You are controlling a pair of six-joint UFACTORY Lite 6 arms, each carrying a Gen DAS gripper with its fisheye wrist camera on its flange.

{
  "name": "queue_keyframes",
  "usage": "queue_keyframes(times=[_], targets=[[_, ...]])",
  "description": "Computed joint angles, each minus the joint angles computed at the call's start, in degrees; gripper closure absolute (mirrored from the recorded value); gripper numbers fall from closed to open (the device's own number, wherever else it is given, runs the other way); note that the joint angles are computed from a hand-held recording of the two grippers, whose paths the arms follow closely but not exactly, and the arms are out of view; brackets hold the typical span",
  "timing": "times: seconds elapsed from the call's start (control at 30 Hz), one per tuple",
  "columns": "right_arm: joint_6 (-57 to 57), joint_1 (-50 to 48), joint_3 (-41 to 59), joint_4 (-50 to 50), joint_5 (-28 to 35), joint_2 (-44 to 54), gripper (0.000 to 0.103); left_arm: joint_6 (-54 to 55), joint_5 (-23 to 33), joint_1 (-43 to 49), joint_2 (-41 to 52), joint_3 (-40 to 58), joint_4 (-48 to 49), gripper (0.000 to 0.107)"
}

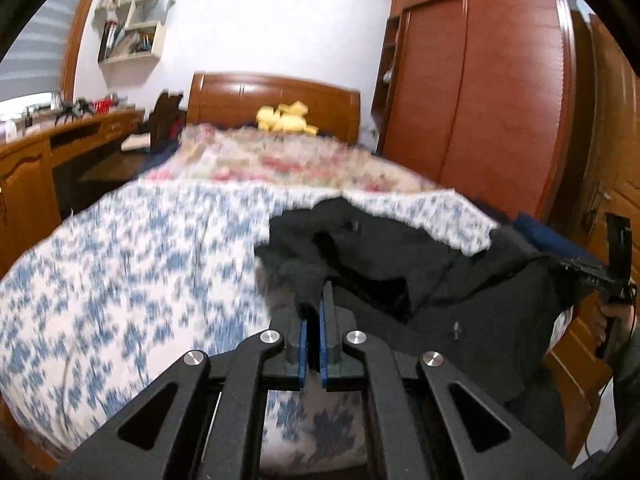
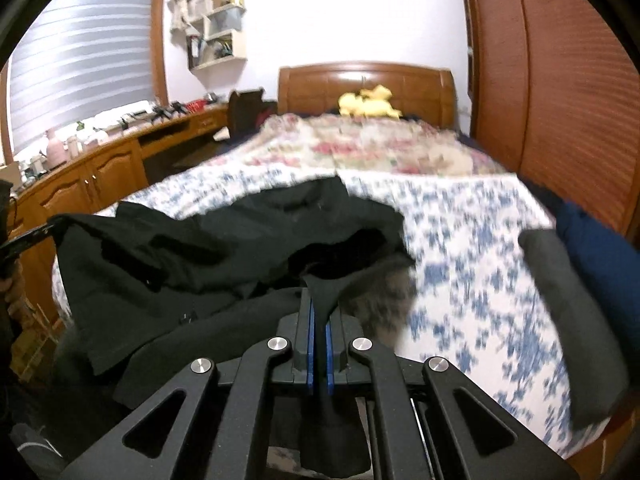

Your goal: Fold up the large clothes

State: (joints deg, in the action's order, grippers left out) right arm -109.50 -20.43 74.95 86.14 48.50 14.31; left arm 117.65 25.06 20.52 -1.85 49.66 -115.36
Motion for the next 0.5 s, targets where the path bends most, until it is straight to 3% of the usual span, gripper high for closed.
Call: queue_keyframes(times=[0.33,0.5], targets=[[-1.0,-11.4,-6.0,0.9,14.5,-13.4,0.1,-13.6,-0.4,0.2,-9.1,7.4,10.7,0.102],[-2.4,-19.0,-8.9,1.8,20.8,-18.4,0.1,-23.0,5.1,3.7,-12.0,10.5,17.9,0.102]])
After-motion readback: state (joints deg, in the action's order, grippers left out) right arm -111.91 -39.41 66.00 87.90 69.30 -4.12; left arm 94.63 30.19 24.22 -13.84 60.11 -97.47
